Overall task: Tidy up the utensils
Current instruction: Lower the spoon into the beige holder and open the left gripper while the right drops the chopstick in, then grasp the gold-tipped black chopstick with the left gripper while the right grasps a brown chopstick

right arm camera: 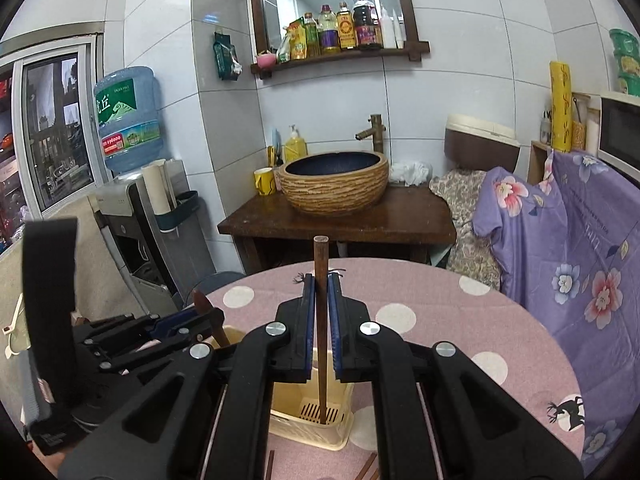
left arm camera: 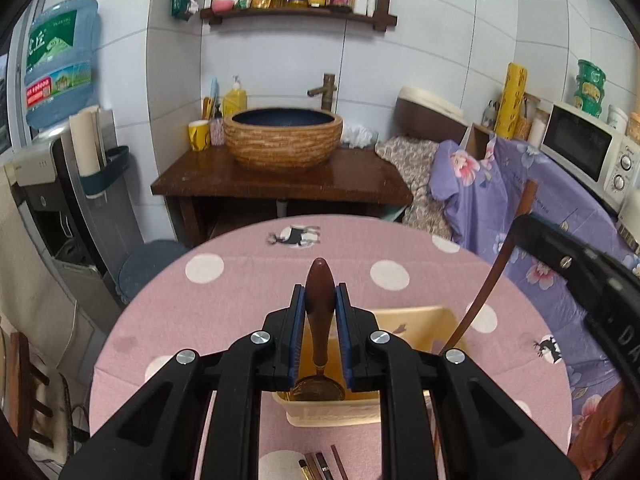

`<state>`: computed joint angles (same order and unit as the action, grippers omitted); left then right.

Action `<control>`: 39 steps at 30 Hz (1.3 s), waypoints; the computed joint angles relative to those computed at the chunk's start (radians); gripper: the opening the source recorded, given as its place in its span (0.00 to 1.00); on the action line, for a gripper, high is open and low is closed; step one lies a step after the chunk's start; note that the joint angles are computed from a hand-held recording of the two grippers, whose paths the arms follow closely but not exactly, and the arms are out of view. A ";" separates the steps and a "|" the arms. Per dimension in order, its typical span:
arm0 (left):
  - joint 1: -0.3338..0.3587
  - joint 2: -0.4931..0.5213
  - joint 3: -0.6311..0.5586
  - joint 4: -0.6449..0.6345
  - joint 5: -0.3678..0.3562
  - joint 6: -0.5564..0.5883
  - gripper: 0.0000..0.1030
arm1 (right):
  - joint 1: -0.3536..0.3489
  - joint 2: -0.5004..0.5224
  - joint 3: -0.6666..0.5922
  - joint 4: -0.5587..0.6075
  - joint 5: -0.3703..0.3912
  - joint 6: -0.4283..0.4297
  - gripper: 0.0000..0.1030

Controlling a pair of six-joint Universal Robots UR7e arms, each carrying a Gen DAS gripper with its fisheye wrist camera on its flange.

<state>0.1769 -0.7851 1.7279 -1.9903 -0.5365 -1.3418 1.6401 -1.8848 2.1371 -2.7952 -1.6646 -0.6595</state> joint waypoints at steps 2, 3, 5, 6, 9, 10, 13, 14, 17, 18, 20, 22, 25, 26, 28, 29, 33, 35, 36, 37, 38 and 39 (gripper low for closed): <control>0.007 0.006 0.011 -0.007 -0.014 -0.006 0.15 | -0.008 -0.001 0.011 -0.015 0.006 -0.010 0.07; 0.010 0.011 0.011 -0.007 -0.021 -0.007 0.15 | -0.010 0.001 0.012 -0.013 0.002 -0.008 0.06; 0.019 0.018 0.013 -0.004 -0.033 -0.013 0.15 | -0.015 0.002 0.012 -0.001 0.000 -0.003 0.04; 0.023 0.019 0.015 -0.006 -0.038 -0.014 0.15 | -0.017 0.004 0.014 -0.006 -0.002 -0.005 0.04; 0.025 0.021 0.019 -0.010 -0.047 -0.014 0.16 | -0.029 0.007 0.019 -0.016 0.002 -0.003 0.04; 0.024 0.022 0.020 -0.015 -0.048 -0.006 0.16 | -0.035 0.006 0.020 -0.015 0.004 0.000 0.04; 0.011 0.021 0.028 -0.020 -0.031 0.014 0.17 | -0.055 -0.010 0.023 0.014 0.029 0.005 0.06; 0.004 0.022 0.027 -0.006 -0.023 0.010 0.22 | -0.060 -0.016 0.028 0.011 0.035 0.004 0.12; -0.029 0.011 0.045 0.007 0.003 -0.011 0.50 | -0.094 -0.055 0.050 0.006 0.086 0.001 0.61; -0.037 0.006 0.052 0.007 0.015 -0.024 0.56 | -0.111 -0.075 0.065 -0.006 0.113 0.004 0.64; -0.067 -0.006 0.067 0.050 0.034 -0.084 0.67 | -0.134 -0.113 0.091 -0.018 0.140 -0.010 0.64; -0.097 -0.020 0.079 0.116 0.037 -0.162 0.76 | -0.148 -0.149 0.106 -0.005 0.143 -0.025 0.66; -0.132 -0.030 0.101 0.170 0.025 -0.239 0.91 | -0.191 -0.220 0.144 0.008 0.161 -0.058 0.81; -0.141 -0.031 0.102 0.204 0.019 -0.274 0.95 | -0.213 -0.248 0.163 0.009 0.171 -0.076 0.82; -0.155 -0.031 0.116 0.236 -0.011 -0.317 0.95 | -0.248 -0.293 0.194 0.021 0.170 -0.117 0.86; -0.158 -0.028 0.115 0.258 -0.034 -0.342 0.95 | -0.270 -0.317 0.213 0.036 0.163 -0.143 0.88; -0.161 -0.009 0.126 0.287 -0.122 -0.376 0.95 | -0.326 -0.369 0.274 0.085 0.093 -0.221 0.93; -0.169 -0.002 0.143 0.292 -0.147 -0.403 0.95 | -0.370 -0.387 0.318 0.049 0.086 -0.255 0.95; -0.173 -0.004 0.161 0.272 -0.156 -0.409 0.95 | -0.399 -0.398 0.342 0.023 0.095 -0.281 0.95; -0.177 -0.007 0.180 0.246 -0.167 -0.413 0.95 | -0.418 -0.401 0.359 0.005 0.094 -0.304 0.95; -0.179 -0.011 0.197 0.221 -0.174 -0.412 0.95 | -0.441 -0.408 0.369 0.007 0.102 -0.325 0.95; -0.182 -0.015 0.218 0.188 -0.176 -0.405 0.95 | -0.462 -0.414 0.374 0.021 0.104 -0.340 0.95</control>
<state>-0.0051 -0.7997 1.9457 -1.8024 -0.7123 -1.7469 1.1785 -2.2991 2.5110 -2.7742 -1.5603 -0.9991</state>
